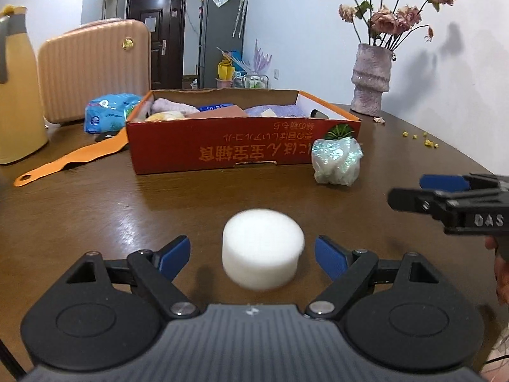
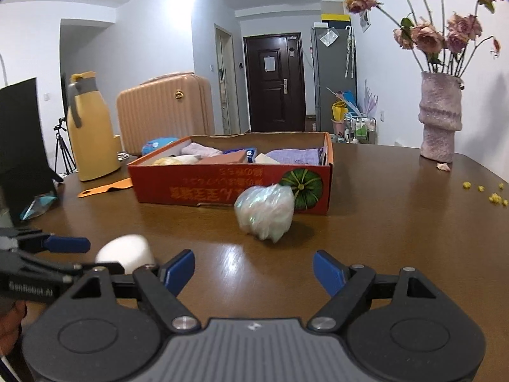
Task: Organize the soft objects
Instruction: 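Grasp the white cylinder sponge with the left gripper while the right grasps the iridescent bag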
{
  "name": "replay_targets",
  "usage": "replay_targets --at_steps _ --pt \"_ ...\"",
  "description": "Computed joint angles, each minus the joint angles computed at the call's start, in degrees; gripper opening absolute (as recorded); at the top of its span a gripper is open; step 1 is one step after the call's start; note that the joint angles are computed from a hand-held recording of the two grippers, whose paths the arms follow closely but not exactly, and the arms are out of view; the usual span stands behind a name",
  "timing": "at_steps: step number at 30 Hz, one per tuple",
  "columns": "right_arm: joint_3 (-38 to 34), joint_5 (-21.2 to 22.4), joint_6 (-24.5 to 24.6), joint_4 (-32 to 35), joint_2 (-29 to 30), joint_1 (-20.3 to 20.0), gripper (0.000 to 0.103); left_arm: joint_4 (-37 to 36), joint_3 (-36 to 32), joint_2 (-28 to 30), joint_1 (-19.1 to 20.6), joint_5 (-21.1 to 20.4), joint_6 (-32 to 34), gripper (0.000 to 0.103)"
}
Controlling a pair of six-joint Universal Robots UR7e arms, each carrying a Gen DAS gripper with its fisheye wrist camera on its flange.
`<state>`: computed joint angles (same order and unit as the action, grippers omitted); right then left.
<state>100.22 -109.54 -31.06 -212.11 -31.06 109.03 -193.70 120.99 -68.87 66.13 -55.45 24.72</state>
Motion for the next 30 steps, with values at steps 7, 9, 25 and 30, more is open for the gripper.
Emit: replay_targets --at_steps 7,9,25,30 --pt "-13.62 1.14 0.13 8.93 5.59 -1.31 0.079 7.60 -5.86 1.42 3.68 -5.14 -5.29 0.057" --pt "-16.88 1.43 1.46 12.82 6.62 -1.66 0.066 8.26 -6.40 1.37 4.27 -6.47 -6.01 0.057" --pt "-20.32 3.72 5.22 18.86 7.53 -3.04 0.035 9.26 -6.67 1.13 4.53 -7.67 -6.97 0.057" --pt "-16.45 2.96 4.17 15.23 6.21 -2.14 0.032 5.18 -3.66 0.71 1.89 -2.03 -5.42 0.057"
